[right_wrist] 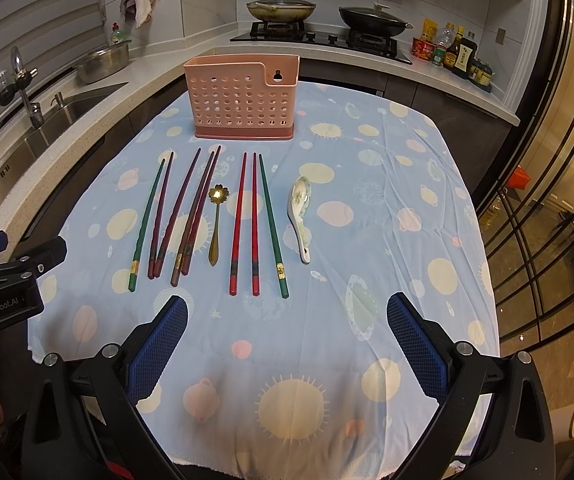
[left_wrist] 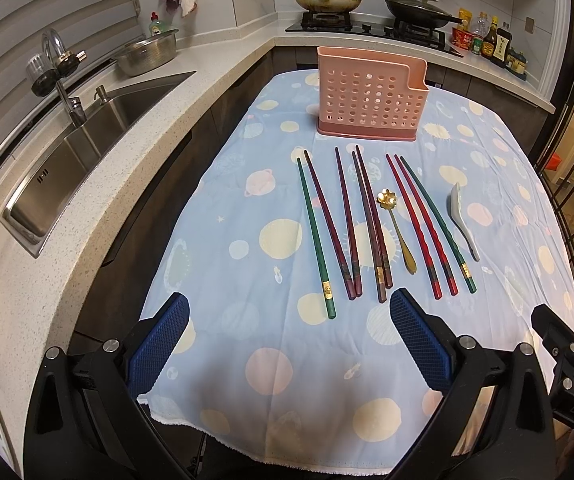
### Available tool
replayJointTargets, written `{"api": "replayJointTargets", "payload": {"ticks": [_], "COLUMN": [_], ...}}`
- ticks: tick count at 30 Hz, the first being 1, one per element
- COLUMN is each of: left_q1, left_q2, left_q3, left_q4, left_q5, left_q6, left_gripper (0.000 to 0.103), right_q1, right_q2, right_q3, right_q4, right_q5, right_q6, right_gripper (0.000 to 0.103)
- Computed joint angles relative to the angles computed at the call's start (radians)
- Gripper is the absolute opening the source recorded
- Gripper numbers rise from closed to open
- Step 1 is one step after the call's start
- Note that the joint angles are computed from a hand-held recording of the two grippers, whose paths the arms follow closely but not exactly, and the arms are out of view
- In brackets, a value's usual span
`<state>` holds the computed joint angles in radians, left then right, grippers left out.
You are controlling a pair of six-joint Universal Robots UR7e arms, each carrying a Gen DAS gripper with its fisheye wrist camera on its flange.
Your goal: Organize utensils
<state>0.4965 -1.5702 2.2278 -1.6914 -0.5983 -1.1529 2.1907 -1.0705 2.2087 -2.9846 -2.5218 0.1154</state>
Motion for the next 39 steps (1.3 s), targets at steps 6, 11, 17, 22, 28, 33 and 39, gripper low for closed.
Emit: {"api": "replayJointTargets", "payload": {"ticks": [6, 11, 17, 22, 28, 33, 39], "left_q1": [0.021, 0.104, 0.196, 0.249, 0.284, 0.311, 0.337], "left_q2": [0.004, 0.011, 0.074, 0.144, 0.209, 0.223, 0.226], "left_q3": [0.007, 0.014, 0.004, -0.003, -0.009, -0.009, -0.004], "left_q4": [-0.05, -0.199, -0.277, -0.357, -0.456, -0.499, -0.533], "left_q5": [-0.015, -0.05, -0.031, -0.044, -0.076, -0.096, -0.149], "left_q6": [0.029, 0.121, 0.177, 0.258, 0.344, 0.373, 0.406], "left_gripper": [0.096, 0.096, 0.096, 0.096, 0.096, 0.088, 0.07], "right_q1": [-0.021, -0.07, -0.117, -0.154, -0.189, -0.195, -0.205], "right_q2": [0.007, 0.008, 0.036, 0.063, 0.088, 0.101, 0.115], "right_q3": [0.009, 0.015, -0.001, -0.011, -0.033, -0.05, -0.064], "right_q4": [-0.04, -0.098, -0.146, -0.178, -0.168, -0.175, -0.168], "right_q5": [0.02, 0.062, 0.051, 0.057, 0.072, 0.078, 0.09], "right_q6": [-0.028, -0.052, -0.085, -0.118, -0.11, -0.124, -0.132], "right_gripper": [0.096, 0.096, 0.096, 0.096, 0.096, 0.094, 0.092]}}
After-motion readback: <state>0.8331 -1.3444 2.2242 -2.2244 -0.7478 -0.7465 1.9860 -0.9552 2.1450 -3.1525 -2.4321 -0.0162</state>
